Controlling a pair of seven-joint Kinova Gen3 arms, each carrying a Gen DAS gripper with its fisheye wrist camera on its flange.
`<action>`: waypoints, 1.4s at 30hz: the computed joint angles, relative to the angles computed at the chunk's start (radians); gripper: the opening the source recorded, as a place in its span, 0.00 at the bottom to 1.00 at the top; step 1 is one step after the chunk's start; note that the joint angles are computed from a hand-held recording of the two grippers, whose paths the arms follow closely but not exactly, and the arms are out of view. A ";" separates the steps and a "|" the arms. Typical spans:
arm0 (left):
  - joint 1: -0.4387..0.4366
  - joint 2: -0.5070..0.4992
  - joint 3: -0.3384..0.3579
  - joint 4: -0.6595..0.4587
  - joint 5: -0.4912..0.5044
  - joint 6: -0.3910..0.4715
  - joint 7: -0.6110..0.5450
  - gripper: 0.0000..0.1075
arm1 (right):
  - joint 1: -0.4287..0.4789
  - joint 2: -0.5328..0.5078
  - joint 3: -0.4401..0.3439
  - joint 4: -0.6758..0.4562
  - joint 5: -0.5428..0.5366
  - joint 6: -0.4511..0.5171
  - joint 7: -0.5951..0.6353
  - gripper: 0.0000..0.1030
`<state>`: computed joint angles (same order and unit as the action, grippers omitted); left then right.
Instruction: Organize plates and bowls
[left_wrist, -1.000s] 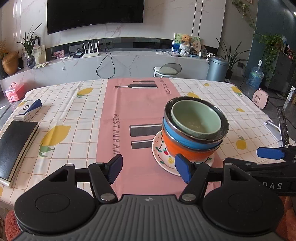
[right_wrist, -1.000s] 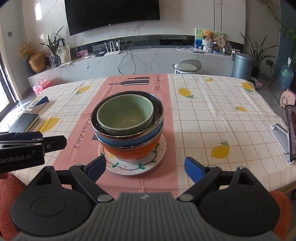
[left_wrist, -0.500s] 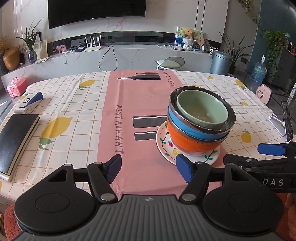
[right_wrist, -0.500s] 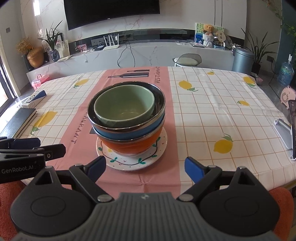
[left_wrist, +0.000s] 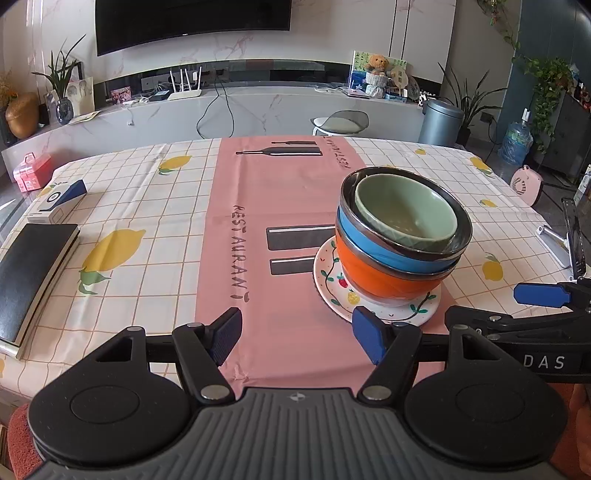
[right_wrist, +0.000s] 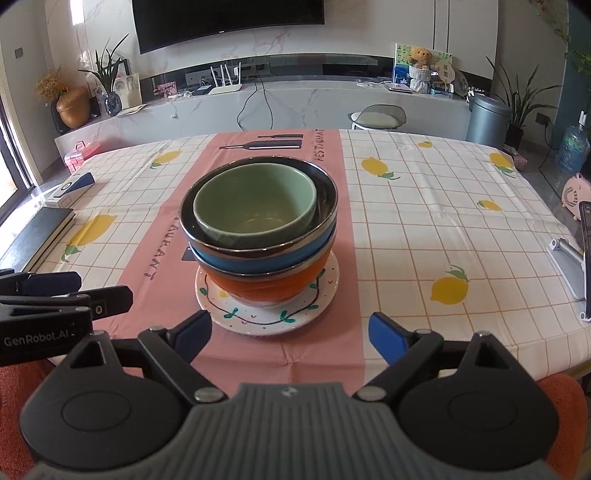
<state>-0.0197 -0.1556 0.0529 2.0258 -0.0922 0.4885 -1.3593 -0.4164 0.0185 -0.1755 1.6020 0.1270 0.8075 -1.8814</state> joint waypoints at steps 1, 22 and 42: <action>0.000 0.000 -0.001 0.000 0.002 0.001 -0.001 0.75 | -0.001 0.000 -0.001 -0.001 0.001 0.001 0.000 0.88; -0.003 -0.005 -0.009 -0.001 0.025 0.005 -0.028 0.75 | -0.011 0.006 -0.003 -0.004 0.013 0.001 0.011 0.88; -0.005 -0.008 -0.017 -0.004 0.043 0.016 -0.044 0.75 | -0.018 0.007 -0.006 -0.003 0.018 0.000 0.009 0.88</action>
